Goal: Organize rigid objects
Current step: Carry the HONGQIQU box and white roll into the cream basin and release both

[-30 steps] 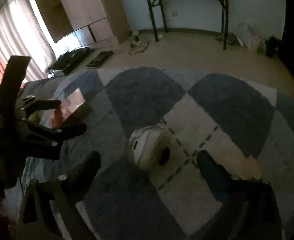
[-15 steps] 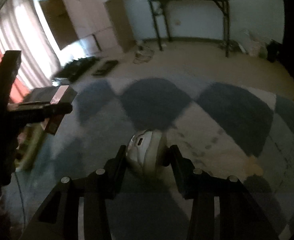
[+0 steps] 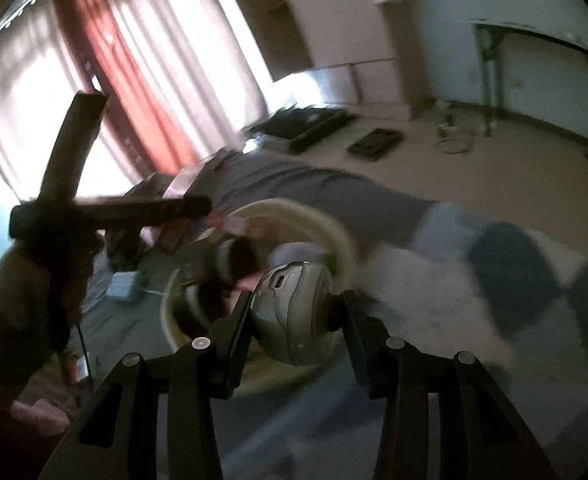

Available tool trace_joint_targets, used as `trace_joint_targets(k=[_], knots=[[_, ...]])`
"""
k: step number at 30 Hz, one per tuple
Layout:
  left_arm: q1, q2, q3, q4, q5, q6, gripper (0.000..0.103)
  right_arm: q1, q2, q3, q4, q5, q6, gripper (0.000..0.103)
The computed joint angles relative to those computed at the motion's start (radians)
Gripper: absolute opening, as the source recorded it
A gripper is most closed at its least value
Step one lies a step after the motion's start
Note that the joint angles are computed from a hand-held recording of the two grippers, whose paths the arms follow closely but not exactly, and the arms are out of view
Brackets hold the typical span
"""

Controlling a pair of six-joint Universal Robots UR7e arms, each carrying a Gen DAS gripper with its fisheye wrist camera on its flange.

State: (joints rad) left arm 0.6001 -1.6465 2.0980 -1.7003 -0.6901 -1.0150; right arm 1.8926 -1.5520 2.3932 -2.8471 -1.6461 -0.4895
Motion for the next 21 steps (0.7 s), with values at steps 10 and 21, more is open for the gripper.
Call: trace_joint_targets(k=[10,21], knots=[[0.117,-0.082,0.097,-0.034,-0.052,0.02,0.057,0.157,0.35,-0.179,-0.024,-0.156,0.008,0.042],[0.157,-0.086,0.135,-0.144,-0.045,0.086,0.058,0.181,0.577,-0.324,-0.047,-0.236,0.098,0.042]])
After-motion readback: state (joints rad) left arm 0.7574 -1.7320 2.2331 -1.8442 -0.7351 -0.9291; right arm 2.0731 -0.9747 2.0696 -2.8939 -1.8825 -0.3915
